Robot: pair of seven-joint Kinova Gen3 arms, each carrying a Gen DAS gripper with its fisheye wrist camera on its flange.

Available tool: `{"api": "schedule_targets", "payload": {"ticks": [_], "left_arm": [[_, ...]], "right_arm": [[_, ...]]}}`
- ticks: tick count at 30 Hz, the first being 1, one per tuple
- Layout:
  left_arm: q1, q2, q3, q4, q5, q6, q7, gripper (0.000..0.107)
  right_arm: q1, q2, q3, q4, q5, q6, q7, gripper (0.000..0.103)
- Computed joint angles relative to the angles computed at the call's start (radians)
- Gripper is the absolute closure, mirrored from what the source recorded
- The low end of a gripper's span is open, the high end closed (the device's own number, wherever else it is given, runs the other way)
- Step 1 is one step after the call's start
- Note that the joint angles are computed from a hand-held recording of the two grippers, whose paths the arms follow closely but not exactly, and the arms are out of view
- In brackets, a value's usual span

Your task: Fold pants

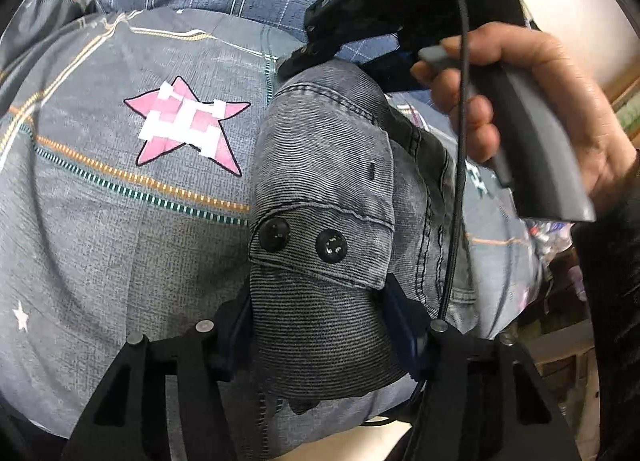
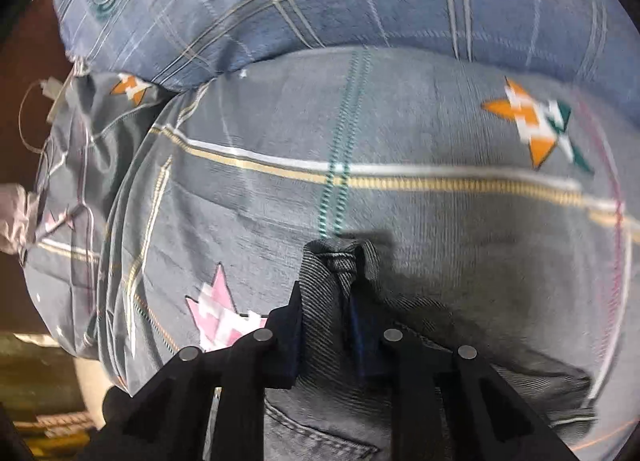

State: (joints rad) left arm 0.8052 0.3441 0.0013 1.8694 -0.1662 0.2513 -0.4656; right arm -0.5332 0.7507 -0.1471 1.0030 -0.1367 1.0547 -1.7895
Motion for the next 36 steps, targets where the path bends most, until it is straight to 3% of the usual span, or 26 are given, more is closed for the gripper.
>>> {"api": "schedule_targets", "payload": {"ticks": [6, 8, 10, 12, 13, 15, 17, 20, 22, 24, 27, 29, 34, 36], "left_arm": [[0.118, 0.024, -0.072, -0.076, -0.115, 0.1, 0.108, 0.052], [0.147, 0.033, -0.08, -0.103, -0.167, 0.143, 0.149, 0.052], [0.148, 0.041, -0.064, -0.12, -0.198, 0.165, 0.18, 0.052], [0.129, 0.035, -0.035, -0.116, -0.206, 0.177, 0.194, 0.049], [0.112, 0.034, -0.018, -0.115, -0.2, 0.176, 0.195, 0.048], [0.107, 0.016, -0.022, -0.082, -0.208, 0.148, 0.225, 0.044], [0.125, 0.0, -0.034, -0.073, -0.237, 0.145, 0.267, 0.043], [0.18, -0.026, -0.067, -0.06, -0.325, 0.172, 0.364, 0.042], [0.169, -0.031, -0.042, -0.063, -0.347, 0.189, 0.384, 0.042], [0.164, -0.032, -0.021, -0.069, -0.37, 0.219, 0.408, 0.042], [0.143, -0.022, 0.02, -0.083, -0.383, 0.244, 0.422, 0.042], [0.138, -0.028, 0.038, -0.083, -0.398, 0.267, 0.42, 0.042], [0.144, -0.038, 0.07, -0.099, -0.439, 0.334, 0.459, 0.042], [0.135, -0.037, 0.09, -0.112, -0.437, 0.36, 0.458, 0.042]], "right_arm": [[0.091, -0.072, -0.048, 0.172, -0.108, -0.212, 0.022, 0.084], [0.158, -0.108, -0.105, 0.258, -0.161, -0.293, 0.033, 0.086], [0.207, -0.111, -0.162, 0.304, -0.176, -0.34, 0.056, 0.086], [0.193, -0.11, -0.145, 0.299, -0.175, -0.331, 0.055, 0.083], [0.185, -0.127, -0.133, 0.31, -0.18, -0.336, 0.06, 0.078], [0.144, -0.194, -0.079, 0.372, -0.177, -0.394, 0.067, 0.046], [0.103, -0.273, -0.042, 0.454, -0.115, -0.475, 0.026, 0.037], [0.13, -0.377, -0.091, 0.556, -0.034, -0.52, 0.03, 0.037], [0.101, -0.443, -0.079, 0.643, 0.032, -0.545, -0.004, 0.037], [0.017, -0.482, 0.002, 0.728, 0.113, -0.57, -0.08, 0.037], [-0.111, -0.432, 0.141, 0.791, 0.235, -0.527, -0.177, 0.037], [-0.152, -0.442, 0.18, 0.832, 0.305, -0.559, -0.259, 0.036], [-0.139, -0.569, 0.133, 0.964, 0.469, -0.683, -0.46, 0.035], [-0.085, -0.57, 0.059, 0.988, 0.511, -0.687, -0.49, 0.025]]}}
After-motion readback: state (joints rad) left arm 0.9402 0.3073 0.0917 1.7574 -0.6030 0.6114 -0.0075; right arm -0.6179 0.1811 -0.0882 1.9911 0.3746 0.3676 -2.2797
